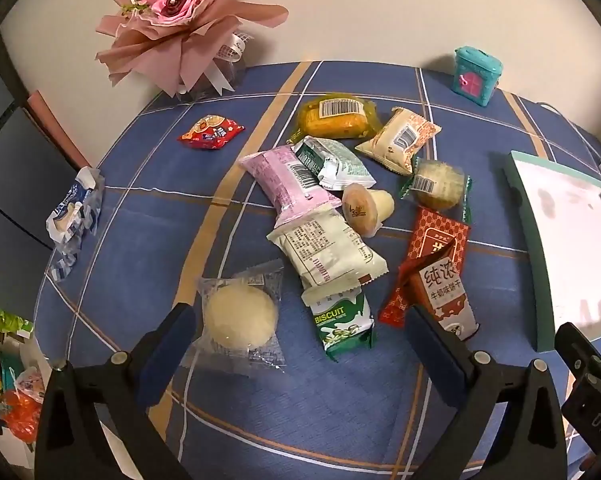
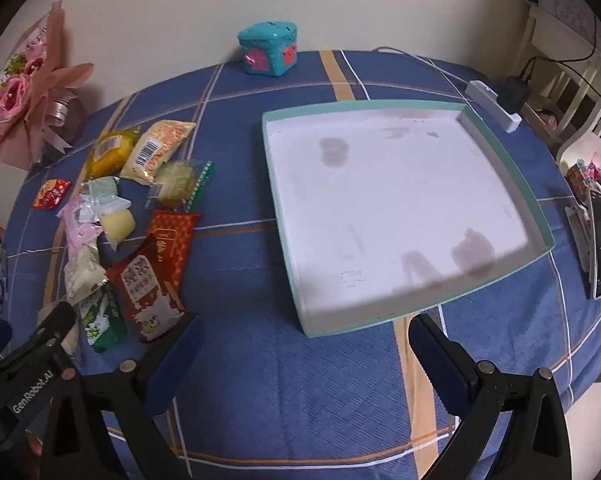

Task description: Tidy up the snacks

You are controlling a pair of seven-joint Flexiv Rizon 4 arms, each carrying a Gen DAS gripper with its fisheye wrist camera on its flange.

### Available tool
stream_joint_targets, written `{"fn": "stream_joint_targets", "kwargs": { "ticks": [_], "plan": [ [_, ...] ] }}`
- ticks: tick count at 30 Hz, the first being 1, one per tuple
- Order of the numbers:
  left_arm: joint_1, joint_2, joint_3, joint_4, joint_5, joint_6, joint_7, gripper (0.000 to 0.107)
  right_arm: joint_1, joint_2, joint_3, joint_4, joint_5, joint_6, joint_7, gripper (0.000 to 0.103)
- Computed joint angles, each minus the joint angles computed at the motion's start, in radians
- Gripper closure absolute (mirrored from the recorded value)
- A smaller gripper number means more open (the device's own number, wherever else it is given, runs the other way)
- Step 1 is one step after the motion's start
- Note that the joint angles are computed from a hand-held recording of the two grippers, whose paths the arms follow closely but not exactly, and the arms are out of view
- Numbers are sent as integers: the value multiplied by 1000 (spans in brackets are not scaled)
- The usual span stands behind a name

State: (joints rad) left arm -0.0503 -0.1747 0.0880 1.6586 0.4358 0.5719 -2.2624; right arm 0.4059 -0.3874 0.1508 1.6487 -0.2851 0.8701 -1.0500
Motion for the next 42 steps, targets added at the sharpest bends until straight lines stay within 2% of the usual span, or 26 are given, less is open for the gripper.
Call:
{"fn": "stream_joint_targets", "kwargs": {
  "ticks": [25,42],
  "plan": [
    [3,-4,-1,-3,-15,-11,10,4,6,4,-4,14,-16,39,-6,0],
    [2,-4,-1,-1,-18,-13,11,4,8,-3,-6,7,-27,17,-2,0]
  ]
}}
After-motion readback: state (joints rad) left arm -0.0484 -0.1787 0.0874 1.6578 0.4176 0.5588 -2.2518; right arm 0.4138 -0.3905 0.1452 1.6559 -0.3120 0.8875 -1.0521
